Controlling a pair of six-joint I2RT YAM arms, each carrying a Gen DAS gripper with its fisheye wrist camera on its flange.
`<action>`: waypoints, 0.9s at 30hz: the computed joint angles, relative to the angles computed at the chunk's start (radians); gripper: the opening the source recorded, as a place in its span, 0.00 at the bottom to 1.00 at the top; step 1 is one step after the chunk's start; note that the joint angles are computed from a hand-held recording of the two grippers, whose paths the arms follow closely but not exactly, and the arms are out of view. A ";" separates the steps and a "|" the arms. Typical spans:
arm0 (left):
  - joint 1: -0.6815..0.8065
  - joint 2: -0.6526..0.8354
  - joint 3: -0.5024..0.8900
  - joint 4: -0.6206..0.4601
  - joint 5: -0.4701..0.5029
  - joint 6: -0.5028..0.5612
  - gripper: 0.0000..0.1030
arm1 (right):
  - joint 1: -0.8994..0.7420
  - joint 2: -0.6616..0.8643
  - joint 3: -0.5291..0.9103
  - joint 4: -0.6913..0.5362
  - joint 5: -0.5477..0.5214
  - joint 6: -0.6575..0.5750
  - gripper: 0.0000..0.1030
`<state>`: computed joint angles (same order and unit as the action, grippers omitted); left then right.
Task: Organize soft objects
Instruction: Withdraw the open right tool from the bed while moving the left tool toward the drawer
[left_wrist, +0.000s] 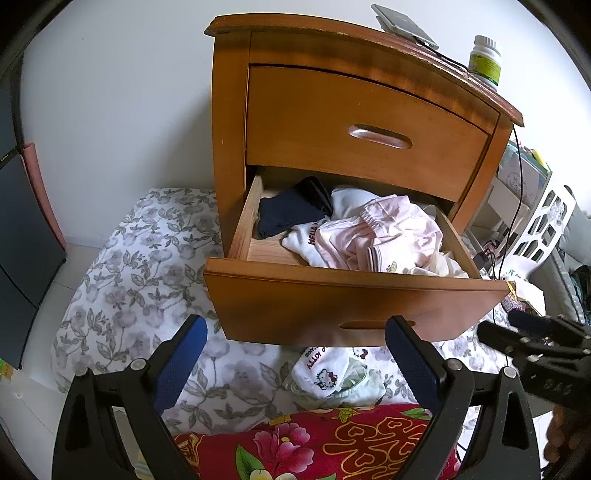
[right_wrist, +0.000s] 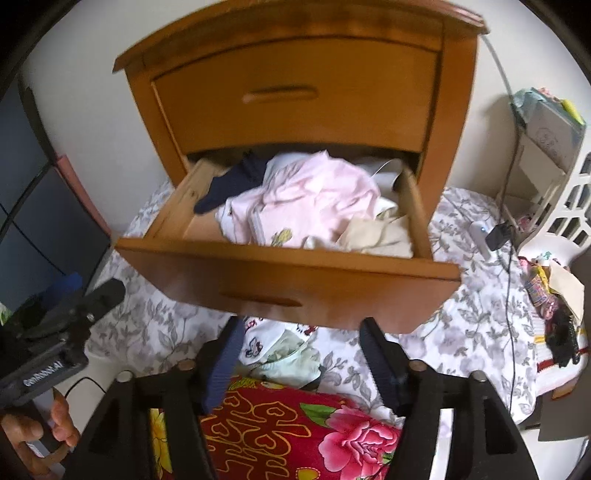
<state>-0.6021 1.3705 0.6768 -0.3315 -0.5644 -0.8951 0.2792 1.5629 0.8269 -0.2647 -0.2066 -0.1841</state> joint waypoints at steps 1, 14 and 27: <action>0.000 0.000 0.000 0.000 0.000 0.000 0.94 | -0.003 -0.009 -0.004 0.001 0.006 0.001 0.70; -0.002 0.001 0.001 -0.012 0.008 -0.004 0.94 | -0.036 -0.087 -0.026 -0.001 0.019 0.010 0.99; 0.002 0.010 0.034 0.012 -0.019 0.057 0.94 | -0.062 -0.082 -0.020 -0.006 -0.003 0.012 1.00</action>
